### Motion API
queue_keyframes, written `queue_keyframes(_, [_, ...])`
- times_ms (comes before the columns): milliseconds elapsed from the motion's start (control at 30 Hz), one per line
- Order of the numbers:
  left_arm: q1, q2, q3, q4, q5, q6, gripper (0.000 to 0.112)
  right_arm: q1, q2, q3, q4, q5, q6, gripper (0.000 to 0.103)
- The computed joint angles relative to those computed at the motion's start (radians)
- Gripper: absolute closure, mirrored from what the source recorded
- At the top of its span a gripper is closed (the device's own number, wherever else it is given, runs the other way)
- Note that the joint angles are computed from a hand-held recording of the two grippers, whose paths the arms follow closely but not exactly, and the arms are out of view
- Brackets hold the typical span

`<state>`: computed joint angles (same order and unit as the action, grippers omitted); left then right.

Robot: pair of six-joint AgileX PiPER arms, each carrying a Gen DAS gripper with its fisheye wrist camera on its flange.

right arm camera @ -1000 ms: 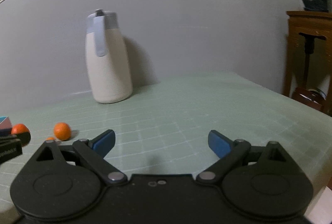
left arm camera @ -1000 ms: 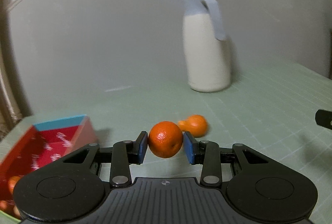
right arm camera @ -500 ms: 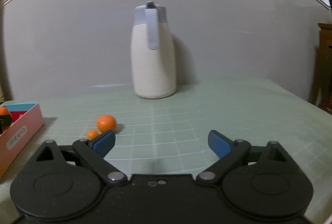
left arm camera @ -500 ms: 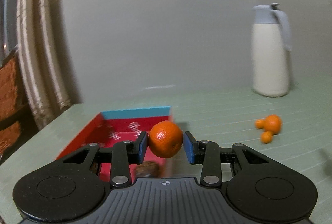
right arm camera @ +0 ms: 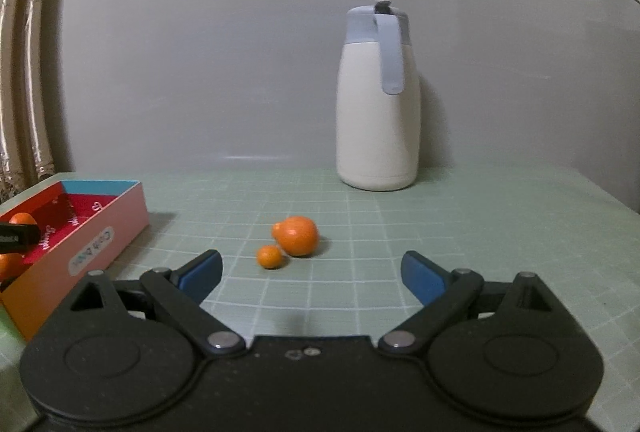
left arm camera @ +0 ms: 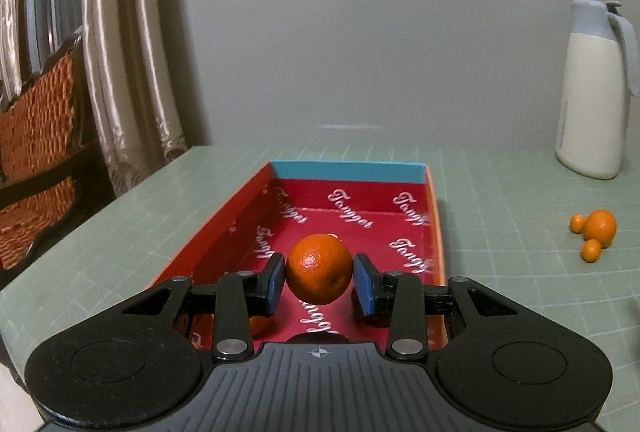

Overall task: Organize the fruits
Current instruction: 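Carry the mandarin into the red box and open the left gripper, then withdraw the left gripper from the red box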

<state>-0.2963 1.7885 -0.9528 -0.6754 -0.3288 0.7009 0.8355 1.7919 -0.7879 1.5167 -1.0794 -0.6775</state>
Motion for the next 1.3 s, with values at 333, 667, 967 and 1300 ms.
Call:
queue_keyframes(333, [0.023, -0.008, 0.006, -0.044, 0.009, 0.05, 0.074, -0.005, 0.038, -0.056, -0.031, 0.031, -0.013, 0.007])
queue_keyframes(667, [0.077, -0.05, 0.052, 0.071, -0.014, -0.07, 0.049, -0.008, 0.076, -0.114, -0.062, 0.069, -0.028, 0.007])
queue_keyframes(967, [0.136, -0.088, 0.095, 0.083, -0.019, -0.088, 0.04, -0.014, 0.124, -0.191, -0.072, 0.114, -0.06, 0.007])
queue_keyframes(1300, [0.214, -0.108, 0.137, 0.155, -0.033, -0.161, 0.034, -0.048, 0.153, -0.245, -0.06, 0.164, -0.067, 0.007])
